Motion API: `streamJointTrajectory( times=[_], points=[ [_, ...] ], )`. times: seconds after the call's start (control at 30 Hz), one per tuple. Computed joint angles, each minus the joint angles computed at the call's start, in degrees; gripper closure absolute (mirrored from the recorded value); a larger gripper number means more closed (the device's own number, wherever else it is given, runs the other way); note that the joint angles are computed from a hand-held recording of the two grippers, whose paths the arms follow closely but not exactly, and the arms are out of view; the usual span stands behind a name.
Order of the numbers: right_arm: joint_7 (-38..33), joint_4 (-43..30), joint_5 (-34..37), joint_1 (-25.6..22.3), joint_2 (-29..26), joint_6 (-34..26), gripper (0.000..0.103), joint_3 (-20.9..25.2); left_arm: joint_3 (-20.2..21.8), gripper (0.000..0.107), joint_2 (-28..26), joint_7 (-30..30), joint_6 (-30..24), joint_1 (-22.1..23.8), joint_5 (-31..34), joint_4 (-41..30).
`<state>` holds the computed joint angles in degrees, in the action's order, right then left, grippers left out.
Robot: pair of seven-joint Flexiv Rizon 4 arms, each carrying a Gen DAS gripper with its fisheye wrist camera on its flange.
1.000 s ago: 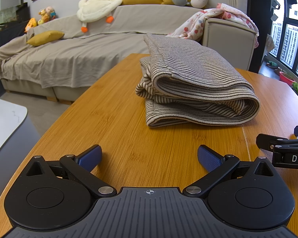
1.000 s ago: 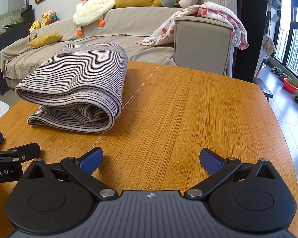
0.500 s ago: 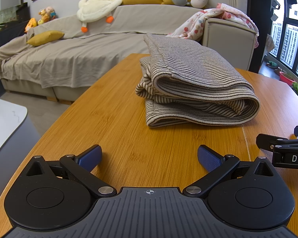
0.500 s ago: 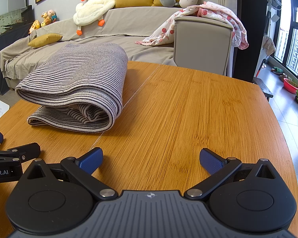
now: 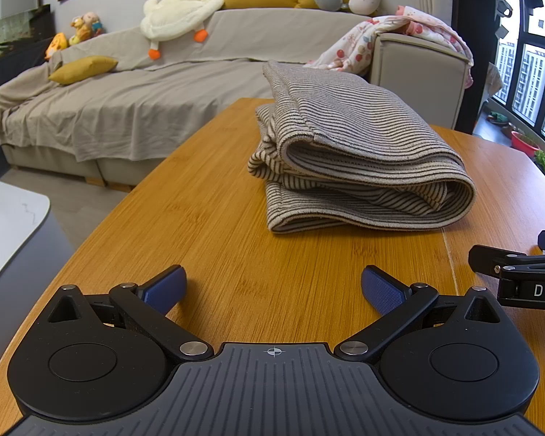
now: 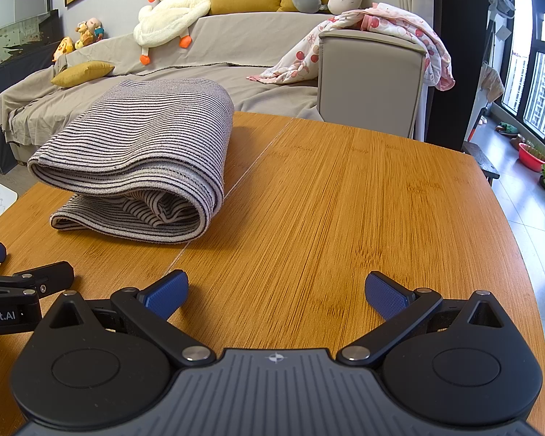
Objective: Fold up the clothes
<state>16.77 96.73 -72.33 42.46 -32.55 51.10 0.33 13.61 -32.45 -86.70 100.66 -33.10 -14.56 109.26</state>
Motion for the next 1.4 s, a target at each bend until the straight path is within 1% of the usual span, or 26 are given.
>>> streamJointTrajectory(
  times=[0.7, 0.83, 1.2, 1.27, 1.33, 1.4],
  points=[
    [0.0, 0.0, 0.0, 0.0, 0.0, 0.0, 0.000, 0.0, 0.0, 0.004, 0.1, -0.2, 0.0, 0.1, 0.3, 0.0],
    [0.0, 0.0, -0.1, 0.0, 0.0, 0.0, 0.000, 0.0, -0.5, 0.004, -0.3, 0.0, -0.1, 0.7, 0.4, -0.5],
    [0.3, -0.4, 0.4, 0.4, -0.2, -0.8, 0.000, 0.0, 0.1, 0.004, -0.3, -0.2, -0.1, 0.0, 0.4, -0.4],
    [0.4, -0.7, 0.7, 0.6, -0.4, -1.4, 0.000, 0.0, 1.2, 0.004, -0.5, -0.6, -0.3, -1.2, 0.0, -0.6],
    [0.5, -0.7, 0.8, 0.7, -0.4, -1.5, 0.000, 0.0, 0.1, 0.004, -0.5, -0.4, -0.3, -0.1, 0.7, -0.9],
    [0.4, -0.8, 0.9, 0.8, -0.4, -1.6, 0.000, 0.0, -6.0, 0.004, 0.4, 2.2, 0.6, 5.5, 3.0, -0.1]
  ],
)
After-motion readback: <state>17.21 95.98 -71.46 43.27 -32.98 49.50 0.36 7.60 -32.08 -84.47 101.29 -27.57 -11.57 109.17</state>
